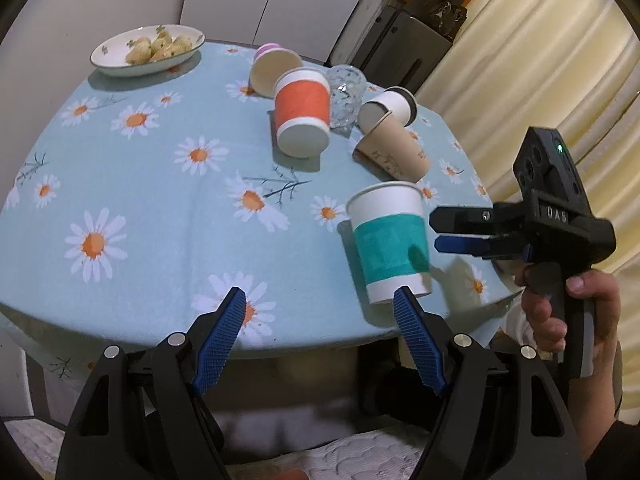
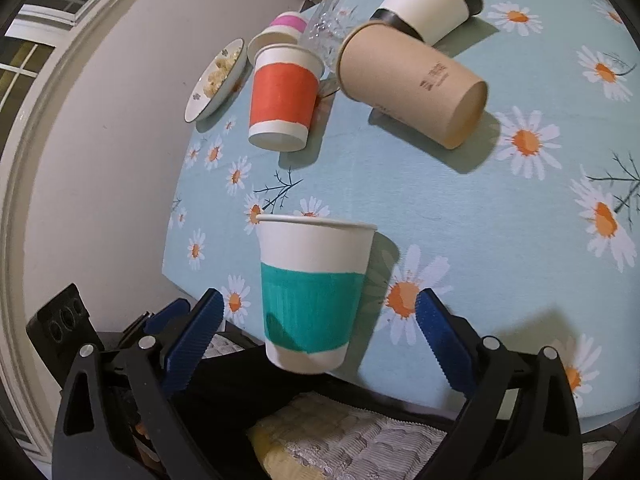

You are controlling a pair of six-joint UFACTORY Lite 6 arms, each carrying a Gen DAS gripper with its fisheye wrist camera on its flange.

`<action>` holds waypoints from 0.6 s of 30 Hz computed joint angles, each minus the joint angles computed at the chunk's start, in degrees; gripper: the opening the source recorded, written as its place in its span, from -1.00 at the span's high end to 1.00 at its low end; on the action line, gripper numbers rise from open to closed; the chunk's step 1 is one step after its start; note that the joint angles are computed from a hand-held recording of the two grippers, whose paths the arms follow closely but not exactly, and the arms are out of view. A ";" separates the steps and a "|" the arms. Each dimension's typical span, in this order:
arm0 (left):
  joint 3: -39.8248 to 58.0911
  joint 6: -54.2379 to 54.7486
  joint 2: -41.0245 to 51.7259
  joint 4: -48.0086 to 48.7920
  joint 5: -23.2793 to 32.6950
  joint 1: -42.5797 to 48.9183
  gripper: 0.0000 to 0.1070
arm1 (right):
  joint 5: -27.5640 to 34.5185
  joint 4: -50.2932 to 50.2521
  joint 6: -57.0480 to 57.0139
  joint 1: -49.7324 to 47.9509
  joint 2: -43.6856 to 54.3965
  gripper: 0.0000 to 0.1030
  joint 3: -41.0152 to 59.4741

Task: Flip cup upright
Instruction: 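Lift the teal-banded cup with the right gripper and rotate it upright, then lower the upright teal-banded cup onto the tablecloth and open the right gripper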

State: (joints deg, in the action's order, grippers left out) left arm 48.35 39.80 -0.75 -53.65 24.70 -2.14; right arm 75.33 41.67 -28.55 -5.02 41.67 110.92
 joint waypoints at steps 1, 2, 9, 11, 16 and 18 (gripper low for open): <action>-0.57 1.13 -0.26 -0.93 0.15 0.26 -0.39 | 0.07 -0.41 0.39 0.39 0.85 -0.77 1.13; -0.69 2.75 0.04 -2.20 0.66 0.82 -0.39 | -0.23 -0.74 0.62 0.86 0.94 -0.75 1.13; -2.45 10.00 -0.09 -7.82 3.21 3.62 -0.39 | -1.44 -2.99 2.56 3.94 3.36 -0.56 3.81; -2.79 10.99 -0.27 -8.65 3.83 4.33 -0.39 | -1.78 -3.51 3.15 4.64 4.19 -0.55 4.53; -2.57 12.05 0.32 -9.96 5.24 5.40 -0.39 | -1.47 -3.85 3.26 5.19 5.79 -0.28 5.90; -2.30 11.71 0.68 -9.80 5.10 5.35 -0.39 | -1.13 -3.51 2.97 5.04 6.05 -0.27 5.96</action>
